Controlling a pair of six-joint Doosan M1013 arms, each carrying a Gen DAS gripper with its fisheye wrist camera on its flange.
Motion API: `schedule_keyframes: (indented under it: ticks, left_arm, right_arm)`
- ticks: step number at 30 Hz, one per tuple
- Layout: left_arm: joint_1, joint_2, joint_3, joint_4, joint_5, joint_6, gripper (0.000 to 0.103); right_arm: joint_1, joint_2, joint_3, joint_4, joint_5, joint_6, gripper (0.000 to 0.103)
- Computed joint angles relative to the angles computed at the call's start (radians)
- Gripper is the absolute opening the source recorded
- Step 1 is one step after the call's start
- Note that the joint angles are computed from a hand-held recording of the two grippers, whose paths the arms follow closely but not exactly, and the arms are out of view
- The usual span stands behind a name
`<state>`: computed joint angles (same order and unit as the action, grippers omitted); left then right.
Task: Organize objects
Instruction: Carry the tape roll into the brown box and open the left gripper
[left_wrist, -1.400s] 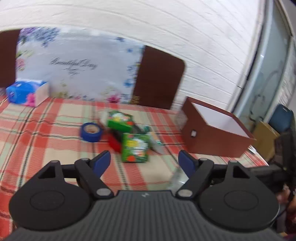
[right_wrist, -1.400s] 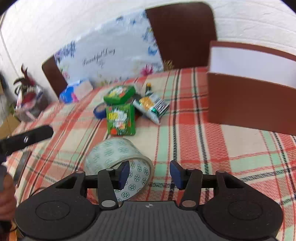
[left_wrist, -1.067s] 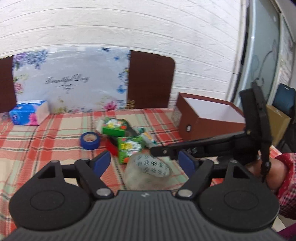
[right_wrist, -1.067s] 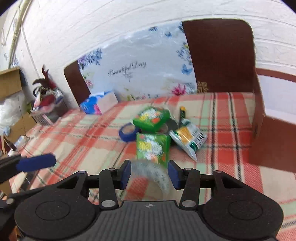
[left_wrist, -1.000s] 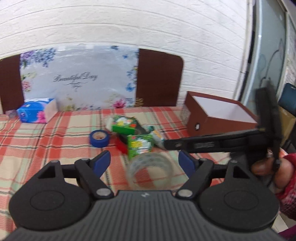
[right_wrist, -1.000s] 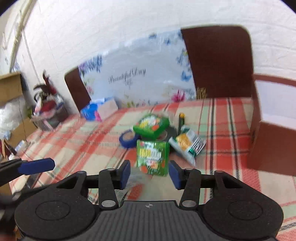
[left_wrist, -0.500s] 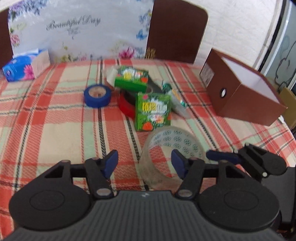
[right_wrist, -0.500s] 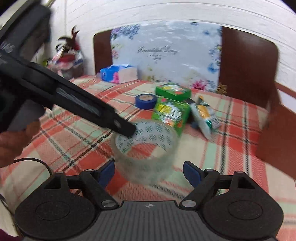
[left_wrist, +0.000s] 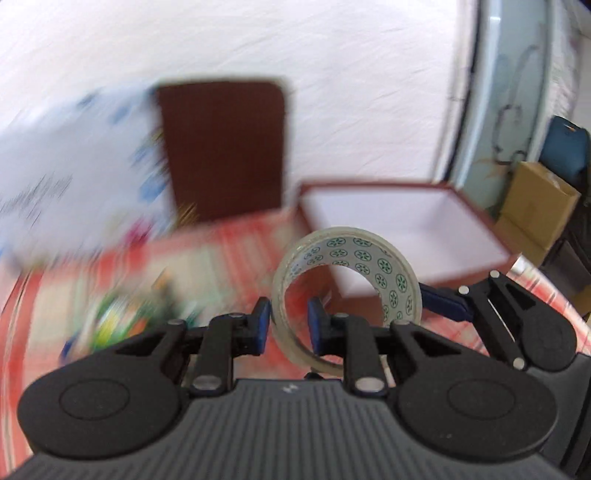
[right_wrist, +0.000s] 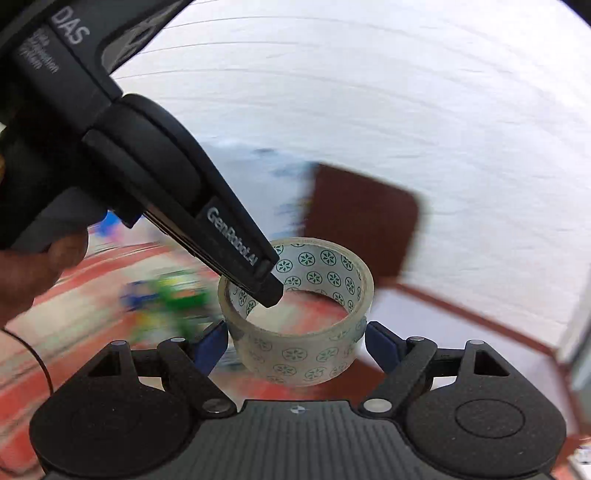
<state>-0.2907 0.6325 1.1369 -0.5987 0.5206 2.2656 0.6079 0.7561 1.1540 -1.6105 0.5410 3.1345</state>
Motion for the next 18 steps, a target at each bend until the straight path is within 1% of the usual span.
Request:
schedule_keyframes:
  ticks: [2,4,6,8,10,11,13,14,15,16,17,18]
  left_arm:
    - [-0.027,0.036,-0.065,-0.017,0.016,0.022,0.024]
    - [-0.048,0.079,-0.135,-0.02,0.052,0.026,0.024]
    - [-0.074,0.113,-0.18,0.008,0.06,0.007,0.024]
    - [-0.089,0.148,-0.233,0.051,0.081,-0.032,0.025]
    - [-0.103,0.181,-0.281,0.109,0.093,-0.088,0.026]
    - [-0.108,0.192,-0.293,0.138,0.09,-0.112,0.029]
    - [-0.114,0.201,-0.303,0.197,0.082,-0.15,0.032]
    - [-0.114,0.197,-0.296,0.208,0.076,-0.157,0.032]
    - [-0.109,0.193,-0.285,0.186,0.07,-0.141,0.033]
    - [-0.106,0.184,-0.271,0.165,0.061,-0.126,0.039]
    - [-0.103,0.173,-0.251,0.15,0.044,-0.114,0.043]
    - [-0.098,0.157,-0.224,0.122,0.02,-0.089,0.043]
  right_arm:
    - [-0.022,-0.014,0.018,-0.019,0.043,0.044,0.08]
    - [-0.044,-0.019,0.023,0.012,0.074,0.028,0.08]
    - [-0.068,-0.02,0.026,0.05,0.072,0.028,0.08]
    - [-0.087,-0.013,0.018,0.099,0.069,0.019,0.08]
    - [-0.102,-0.001,0.003,0.146,0.064,-0.004,0.081]
    - [-0.108,0.004,-0.003,0.166,0.059,-0.017,0.079]
    - [-0.111,0.012,-0.006,0.141,0.075,0.022,0.082]
    - [-0.111,0.011,-0.003,0.125,0.081,0.047,0.082]
    - [-0.112,0.007,0.006,0.103,0.079,0.083,0.082]
    - [-0.108,-0.005,0.033,0.066,0.081,0.139,0.082]
    - [-0.104,-0.01,0.043,0.04,0.086,0.18,0.082]
    - [-0.1,-0.017,0.057,0.008,0.092,0.228,0.081]
